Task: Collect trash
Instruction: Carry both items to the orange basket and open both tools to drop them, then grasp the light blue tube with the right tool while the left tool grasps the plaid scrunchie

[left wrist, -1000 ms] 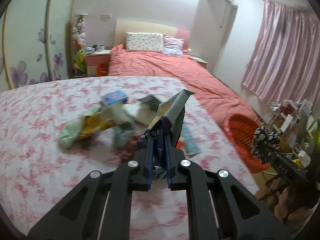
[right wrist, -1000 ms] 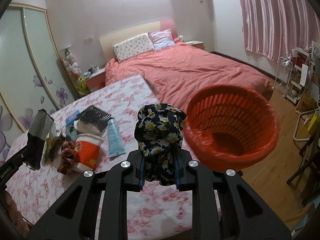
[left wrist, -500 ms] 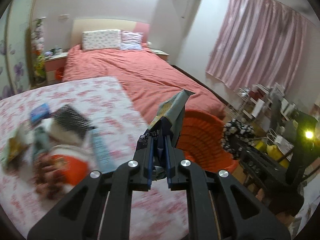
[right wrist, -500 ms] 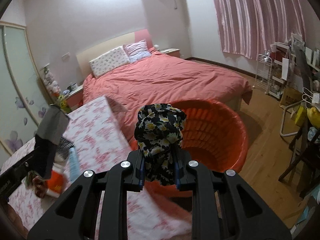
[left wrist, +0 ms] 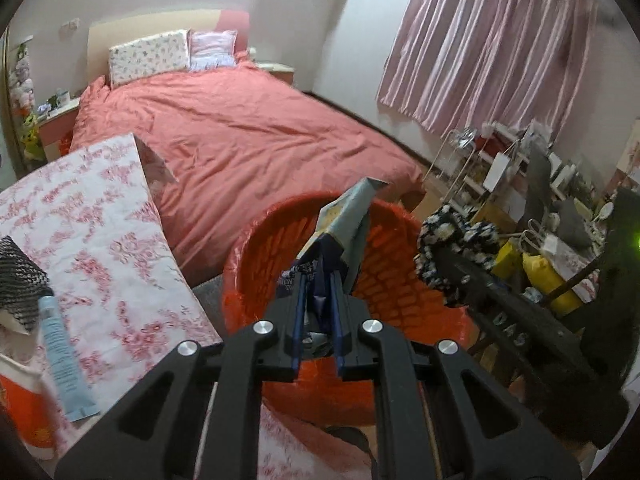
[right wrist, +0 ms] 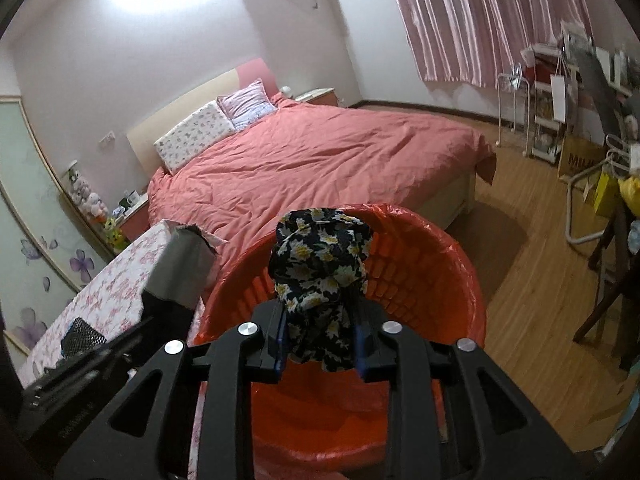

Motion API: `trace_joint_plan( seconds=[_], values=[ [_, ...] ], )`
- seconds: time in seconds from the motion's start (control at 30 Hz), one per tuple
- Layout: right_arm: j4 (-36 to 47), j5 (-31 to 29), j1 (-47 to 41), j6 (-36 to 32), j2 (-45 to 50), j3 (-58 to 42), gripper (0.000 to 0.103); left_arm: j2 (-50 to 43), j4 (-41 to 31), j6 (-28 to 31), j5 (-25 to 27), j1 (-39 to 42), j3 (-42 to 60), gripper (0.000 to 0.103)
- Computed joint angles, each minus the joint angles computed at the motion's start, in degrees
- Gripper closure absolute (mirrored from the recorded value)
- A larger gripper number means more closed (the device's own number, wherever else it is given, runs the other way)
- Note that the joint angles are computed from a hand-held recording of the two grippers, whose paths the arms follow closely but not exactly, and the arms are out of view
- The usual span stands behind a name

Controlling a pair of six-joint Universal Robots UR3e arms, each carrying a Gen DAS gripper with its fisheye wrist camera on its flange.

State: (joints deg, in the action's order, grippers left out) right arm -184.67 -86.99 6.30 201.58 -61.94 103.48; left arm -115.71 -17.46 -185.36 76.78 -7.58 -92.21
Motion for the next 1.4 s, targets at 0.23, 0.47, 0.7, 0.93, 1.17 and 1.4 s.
trace_joint_plan(
  seconds=[0.23, 0.47, 0.7, 0.93, 1.17, 1.4],
  values=[
    [0.6, 0.4, -0.3, -0.4, 0.2, -0.1, 0.05, -3.1, -1.1, -0.2, 2.8, 0.3, 1.7, 0.056],
    [3.8, -2.3, 0.8, -1.5, -1.9, -0.2, 0.046, 3.4, 1.7, 1.6, 6.2, 1.1, -6.6, 0.048],
    [6.5, -6.8, 6.5, -2.3, -4.5, -0.8, 0.045, 17.7, 7.0, 4.8, 6.9, 6.1, -23.1, 0.042],
    [8.2, -9.3, 13.1, -3.9, -5.2, -2.4, 0.042, 38.2, 7.5, 8.8, 4.5, 19.6, -41.7, 0.033],
    [11.4, -10.7, 20.1, -4.4, -2.6, -6.4, 0.042, 65.4, -6.1, 20.0, -5.6, 46.2, -56.5, 0.026],
    [14.8, -12.7, 25.8, -4.2, 1.6, -11.9, 0.042, 70.9, -13.7, 28.1, -11.2, 56.3, -60.0, 0.032]
  ],
)
